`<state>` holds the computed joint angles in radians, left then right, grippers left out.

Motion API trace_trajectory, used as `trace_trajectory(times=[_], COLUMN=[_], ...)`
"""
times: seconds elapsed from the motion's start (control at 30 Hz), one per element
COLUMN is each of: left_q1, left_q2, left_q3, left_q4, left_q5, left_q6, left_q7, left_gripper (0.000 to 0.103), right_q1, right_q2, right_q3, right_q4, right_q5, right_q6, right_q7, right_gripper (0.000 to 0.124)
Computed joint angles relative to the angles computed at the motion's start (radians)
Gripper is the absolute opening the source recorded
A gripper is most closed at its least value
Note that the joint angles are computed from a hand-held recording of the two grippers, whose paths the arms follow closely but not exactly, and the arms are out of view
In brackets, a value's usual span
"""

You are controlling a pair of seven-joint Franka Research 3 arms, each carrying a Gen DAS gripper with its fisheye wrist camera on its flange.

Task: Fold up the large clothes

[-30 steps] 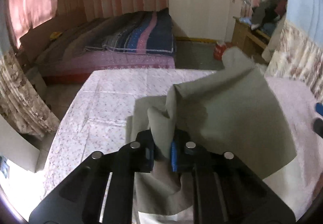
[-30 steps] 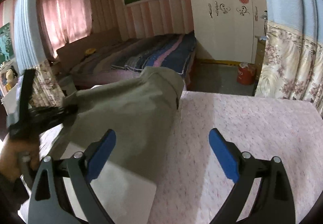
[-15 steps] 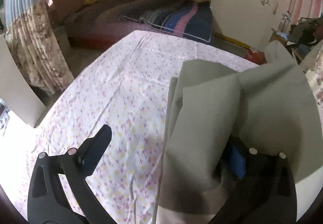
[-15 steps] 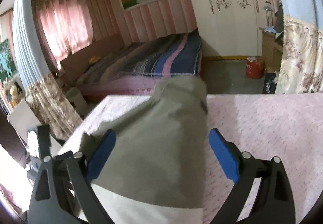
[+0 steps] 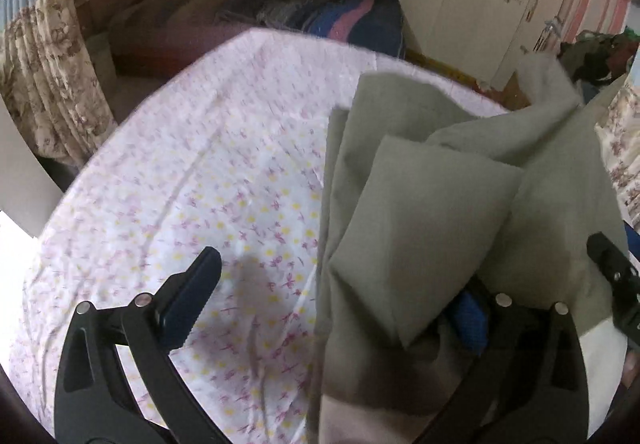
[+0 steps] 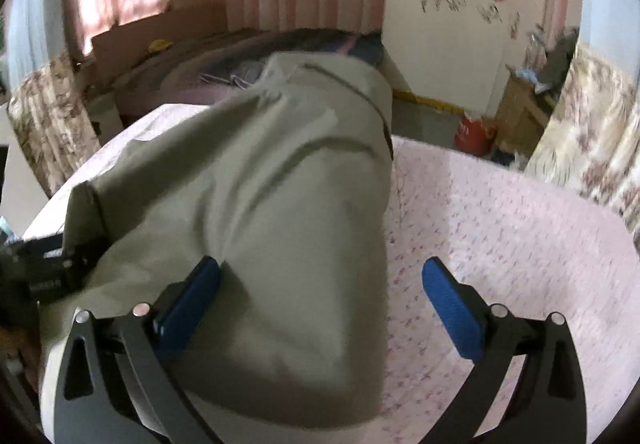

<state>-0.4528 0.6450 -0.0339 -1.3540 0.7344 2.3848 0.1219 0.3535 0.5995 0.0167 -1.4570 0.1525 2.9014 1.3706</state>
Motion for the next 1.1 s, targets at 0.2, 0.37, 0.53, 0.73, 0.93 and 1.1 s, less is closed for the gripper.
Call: trace_trajectory(times=[0.2,0.37,0.53,0.73,0.93,1.1], left_q1=[-0.023,-0.004,-0.058,-0.067,-0.052,-0.055], left_q2=[-0.176,-0.186,-0.083,-0.053,-0.054,-0.054], left_q3=[0.01,-0.066,-0.059,-0.028,-0.034,-0.025], left_q4=[-0.228,-0.244,-0.106,-0.101,-0.118,-0.124], left_q5=[0.153,0.148,0.08,0.075,0.053,0.047], left_q6=[0.198,0.284,0.099,0.151,0.178,0.197], left_q7=[-0.125,-0.047,0.072,0.034,0.062,0.067], left_gripper=[0.1,0.1,0.1,0.1,0.1,0.1], right_q1=[-0.276,-0.427,-0.306,-0.242,-0.208,-0.194], right_q2=[-0.151,-0.193,-0.133,-0.06,-0.031,0.01], right_q3=[0.298,0.454,0.329,0.229,0.178,0.162], right_q4=[-0.218,-0.285,-0.223,-0.104,-0.054,0.024], right_q5=[0.296,0.585,0.527,0.548,0.548,0.514], right_q6=[0.049,-0.041,-0.094,-0.271,-0.364,-0.441], right_q7=[-0.332,-0.573,-0.511,-0.455,-0.427,-0.387], right_gripper=[0.101,0.101,0.101,0.101,0.101,0.102])
